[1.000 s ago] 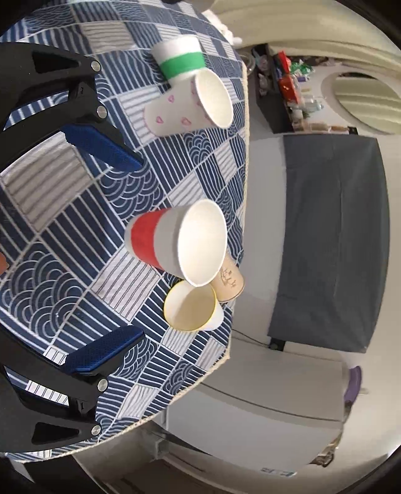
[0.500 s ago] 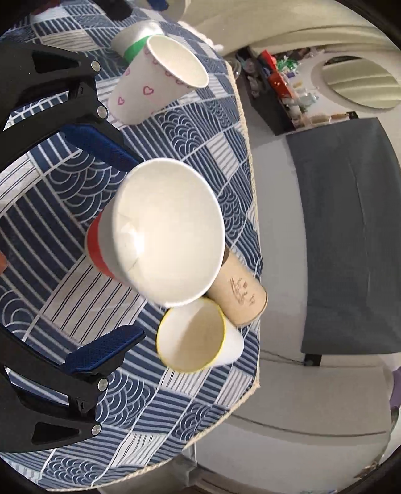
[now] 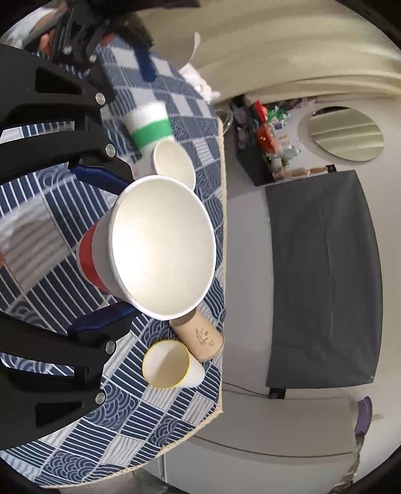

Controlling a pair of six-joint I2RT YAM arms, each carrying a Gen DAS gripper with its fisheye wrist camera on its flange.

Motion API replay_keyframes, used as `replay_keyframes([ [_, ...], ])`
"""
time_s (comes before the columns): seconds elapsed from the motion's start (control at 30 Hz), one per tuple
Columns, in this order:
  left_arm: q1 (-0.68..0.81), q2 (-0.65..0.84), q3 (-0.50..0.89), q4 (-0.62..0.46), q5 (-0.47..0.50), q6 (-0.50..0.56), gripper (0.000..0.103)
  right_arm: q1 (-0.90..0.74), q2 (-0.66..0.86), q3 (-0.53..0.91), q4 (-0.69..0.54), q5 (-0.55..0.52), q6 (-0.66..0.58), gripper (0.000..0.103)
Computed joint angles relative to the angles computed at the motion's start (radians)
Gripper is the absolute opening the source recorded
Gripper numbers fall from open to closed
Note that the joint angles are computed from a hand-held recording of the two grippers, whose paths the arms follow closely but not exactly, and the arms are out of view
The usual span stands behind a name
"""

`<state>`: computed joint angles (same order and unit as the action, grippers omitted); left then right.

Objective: Flip cup upside down
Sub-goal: 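Lift the red-banded cup with the right gripper and rotate it mouth-down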

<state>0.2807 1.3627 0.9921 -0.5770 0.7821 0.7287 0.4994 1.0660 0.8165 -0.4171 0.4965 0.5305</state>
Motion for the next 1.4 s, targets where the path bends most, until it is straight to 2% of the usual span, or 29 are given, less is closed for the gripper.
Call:
replay_keyframes([
  [0.13,0.076,0.029,0.026,-0.088,0.043,0.092,0.097,0.053,0.005,0.03,-0.023,-0.038,0.075,0.061],
  [0.23,0.119,0.041,0.035,-0.133,0.049,0.156,0.097,0.037,0.016,0.024,-0.002,-0.166,0.161,0.061],
  [0.43,0.179,0.084,0.063,-0.232,0.055,0.274,0.097,-0.076,0.054,-0.1,0.197,-0.544,0.358,0.061],
  [0.53,0.194,0.102,0.069,-0.285,0.055,0.336,0.097,-0.101,0.07,-0.157,0.272,-0.624,0.433,0.061],
  [0.63,0.186,0.093,0.045,-0.286,0.041,0.346,0.097,-0.145,0.072,-0.238,0.368,-0.726,0.53,0.061],
  [0.7,0.162,0.108,0.052,-0.327,0.027,0.359,0.097,-0.179,0.063,-0.29,0.434,-0.791,0.585,0.061],
  [0.8,0.132,0.097,0.036,-0.347,0.022,0.372,0.097,-0.195,0.052,-0.336,0.48,-0.811,0.632,0.062],
  [0.83,0.122,0.083,0.024,-0.346,0.022,0.378,0.097,-0.204,0.048,-0.359,0.522,-0.831,0.655,0.063],
  [0.93,0.091,0.067,0.006,-0.371,0.023,0.409,0.097,-0.243,0.06,-0.427,0.636,-0.906,0.771,0.095],
  [1.0,0.073,0.063,-0.001,-0.377,0.019,0.413,0.097,-0.27,0.063,-0.46,0.676,-0.952,0.827,0.095],
  [1.07,0.062,0.053,-0.017,-0.363,0.011,0.407,0.097,-0.288,0.024,-0.478,0.662,-0.961,0.824,0.095],
  [1.3,0.01,0.076,-0.03,-0.34,-0.006,0.41,0.097,-0.313,-0.123,-0.451,0.415,-0.966,0.709,0.095],
  [1.4,-0.016,0.104,-0.016,-0.356,-0.009,0.427,0.097,-0.287,-0.173,-0.424,0.282,-0.918,0.639,0.095],
])
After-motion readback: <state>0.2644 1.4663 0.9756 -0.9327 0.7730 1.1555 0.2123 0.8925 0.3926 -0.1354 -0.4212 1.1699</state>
